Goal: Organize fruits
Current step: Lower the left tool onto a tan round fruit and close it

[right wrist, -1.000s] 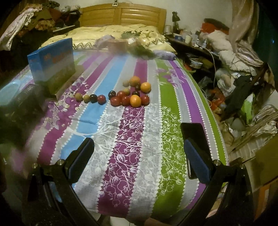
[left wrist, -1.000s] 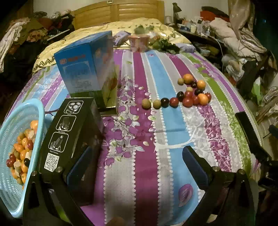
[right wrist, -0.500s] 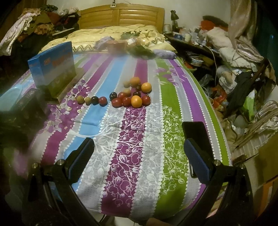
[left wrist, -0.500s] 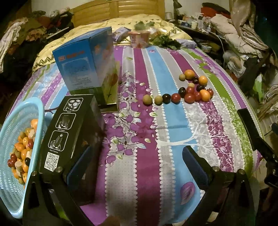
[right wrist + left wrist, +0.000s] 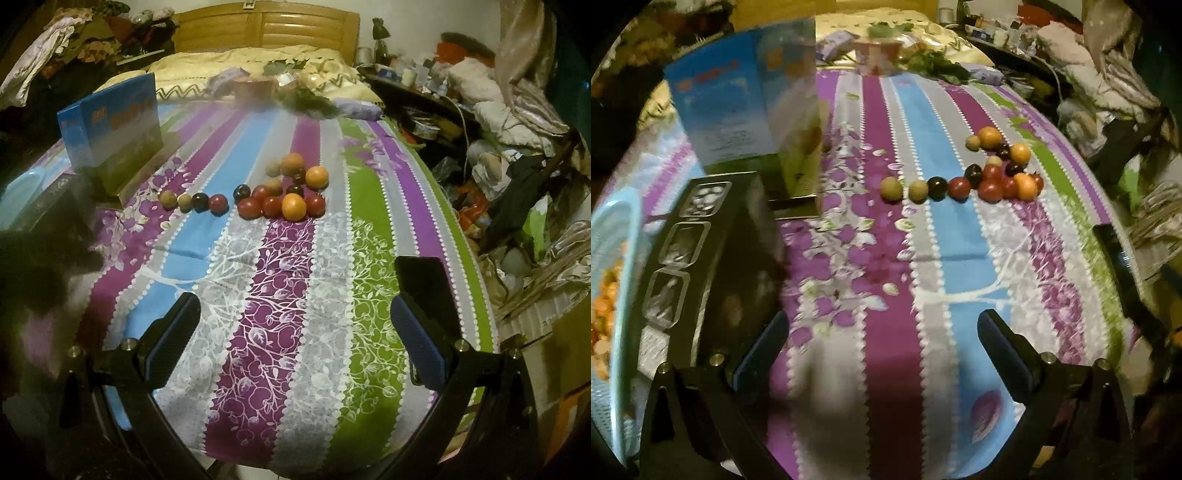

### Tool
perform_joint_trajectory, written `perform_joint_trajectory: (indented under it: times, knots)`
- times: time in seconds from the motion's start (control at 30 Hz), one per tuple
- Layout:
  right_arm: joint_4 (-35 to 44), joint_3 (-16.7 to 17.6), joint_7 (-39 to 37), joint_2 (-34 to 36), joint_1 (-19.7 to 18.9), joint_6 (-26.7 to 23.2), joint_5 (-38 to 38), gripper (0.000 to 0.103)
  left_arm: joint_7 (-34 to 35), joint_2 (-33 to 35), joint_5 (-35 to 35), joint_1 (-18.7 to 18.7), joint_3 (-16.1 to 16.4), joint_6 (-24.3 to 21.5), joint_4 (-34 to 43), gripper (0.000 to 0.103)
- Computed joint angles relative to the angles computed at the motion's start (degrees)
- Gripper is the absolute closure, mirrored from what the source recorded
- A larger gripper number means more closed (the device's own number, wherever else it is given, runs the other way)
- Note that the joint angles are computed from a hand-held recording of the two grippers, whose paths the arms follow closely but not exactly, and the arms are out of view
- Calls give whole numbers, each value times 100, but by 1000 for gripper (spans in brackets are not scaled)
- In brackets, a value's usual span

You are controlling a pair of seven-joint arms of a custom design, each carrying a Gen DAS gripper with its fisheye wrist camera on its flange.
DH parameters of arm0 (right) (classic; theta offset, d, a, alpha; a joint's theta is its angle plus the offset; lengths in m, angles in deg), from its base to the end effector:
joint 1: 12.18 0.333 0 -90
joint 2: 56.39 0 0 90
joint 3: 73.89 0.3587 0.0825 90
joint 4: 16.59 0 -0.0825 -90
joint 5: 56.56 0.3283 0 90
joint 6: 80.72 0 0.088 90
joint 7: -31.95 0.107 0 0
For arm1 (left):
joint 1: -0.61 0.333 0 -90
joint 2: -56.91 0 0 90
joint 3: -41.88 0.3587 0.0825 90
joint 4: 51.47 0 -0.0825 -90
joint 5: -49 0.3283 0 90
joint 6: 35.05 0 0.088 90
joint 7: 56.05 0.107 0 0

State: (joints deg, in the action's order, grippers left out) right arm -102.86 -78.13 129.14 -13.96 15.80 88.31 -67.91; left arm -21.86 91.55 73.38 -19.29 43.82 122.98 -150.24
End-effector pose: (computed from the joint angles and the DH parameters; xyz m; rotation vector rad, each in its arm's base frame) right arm 0.6707 0.3273 0.3759 -2.1846 1.2850 -0.6238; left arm 0.6486 -0.2330 0.3521 -2.2266 1.6614 -0.5360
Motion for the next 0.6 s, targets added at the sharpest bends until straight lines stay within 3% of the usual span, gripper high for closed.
perform_joint_trajectory:
  times: [0.13, 0.2, 0.27, 0.37, 0.5, 0.6]
  knots:
    - [113, 220, -192, 95, -174, -28, 116, 1, 81, 346, -23, 99, 114, 96, 509, 5]
    - [198, 382, -351, 161, -314, -30, 204, 1, 219, 568, -69, 184, 107, 130, 857, 22]
    - [305, 447, -444, 241, -384, -41, 298, 1, 818, 943, -503, 615, -391, 53, 1400, 40]
    - [539, 650, -630, 411, -559, -160, 502, 2, 1298, 1582, -1048, 808, -633, -396, 2310, 52]
    - [899, 721, -827, 648, -612, -475, 667, 2, 1408, 2154, -1347, 685, -474, -797, 3089, 53]
    - [1055, 835, -1027, 772, -683, -588, 788, 7, 1145, 2246, -1345, 551, -225, -412, 3044, 54]
